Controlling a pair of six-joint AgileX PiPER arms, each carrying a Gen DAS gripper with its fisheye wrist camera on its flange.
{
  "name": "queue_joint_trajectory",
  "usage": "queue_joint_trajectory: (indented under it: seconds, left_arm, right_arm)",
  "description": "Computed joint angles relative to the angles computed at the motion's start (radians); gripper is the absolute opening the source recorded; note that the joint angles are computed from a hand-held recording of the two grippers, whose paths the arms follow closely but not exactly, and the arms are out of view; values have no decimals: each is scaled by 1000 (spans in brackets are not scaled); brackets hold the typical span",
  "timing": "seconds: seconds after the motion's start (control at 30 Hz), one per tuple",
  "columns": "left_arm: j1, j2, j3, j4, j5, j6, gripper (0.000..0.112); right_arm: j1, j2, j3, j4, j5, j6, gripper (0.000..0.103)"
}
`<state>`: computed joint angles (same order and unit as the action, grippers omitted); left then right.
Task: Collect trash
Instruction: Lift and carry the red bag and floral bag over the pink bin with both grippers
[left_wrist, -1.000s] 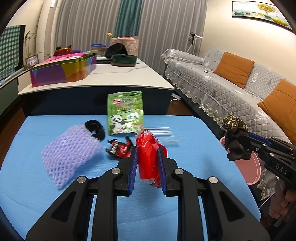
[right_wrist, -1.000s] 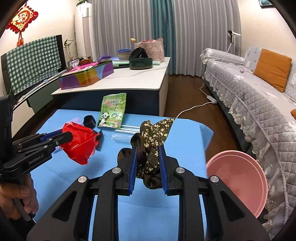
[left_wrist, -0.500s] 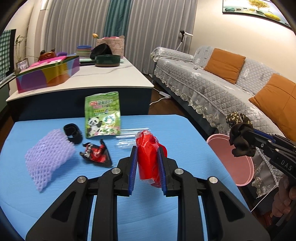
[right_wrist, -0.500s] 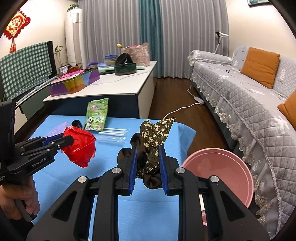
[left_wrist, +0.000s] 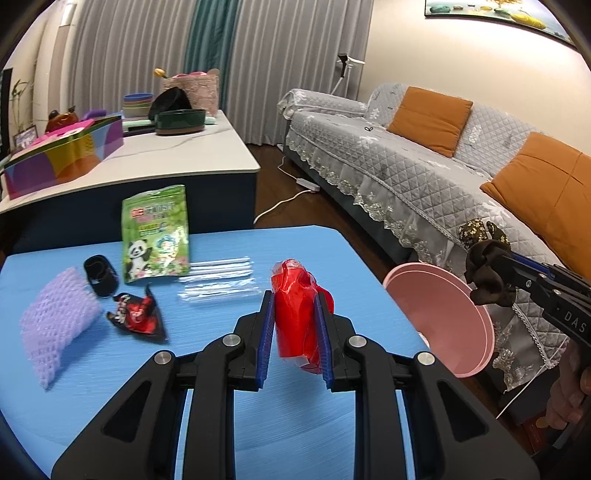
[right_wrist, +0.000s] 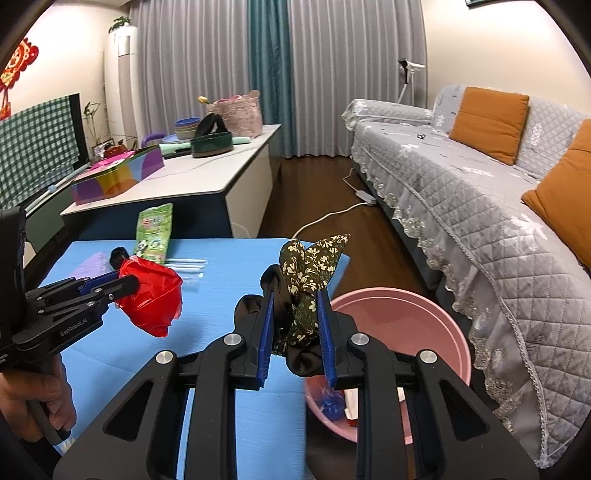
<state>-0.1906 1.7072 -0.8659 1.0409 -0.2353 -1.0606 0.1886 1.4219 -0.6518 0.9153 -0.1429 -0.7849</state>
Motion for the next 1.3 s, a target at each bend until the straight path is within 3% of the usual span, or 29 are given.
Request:
queue_joint_trajectory:
  seconds: [0.4, 0.6, 0.87, 1.3]
  left_arm:
    - [-74, 46, -52, -35, 24, 2, 21]
    - [-109, 68, -76, -63, 37, 15, 21]
    - [-159, 79, -102, -97, 60, 47, 21]
    - [-241, 147, -222, 145, 77, -206, 21]
  right_arm:
    - [-108, -12, 29, -294, 8, 261, 23]
    - [-148, -5, 31, -336, -4, 288, 23]
    - [-183, -5, 22, -293, -18, 238, 23]
    - [-240, 36, 12, -248, -37, 178, 23]
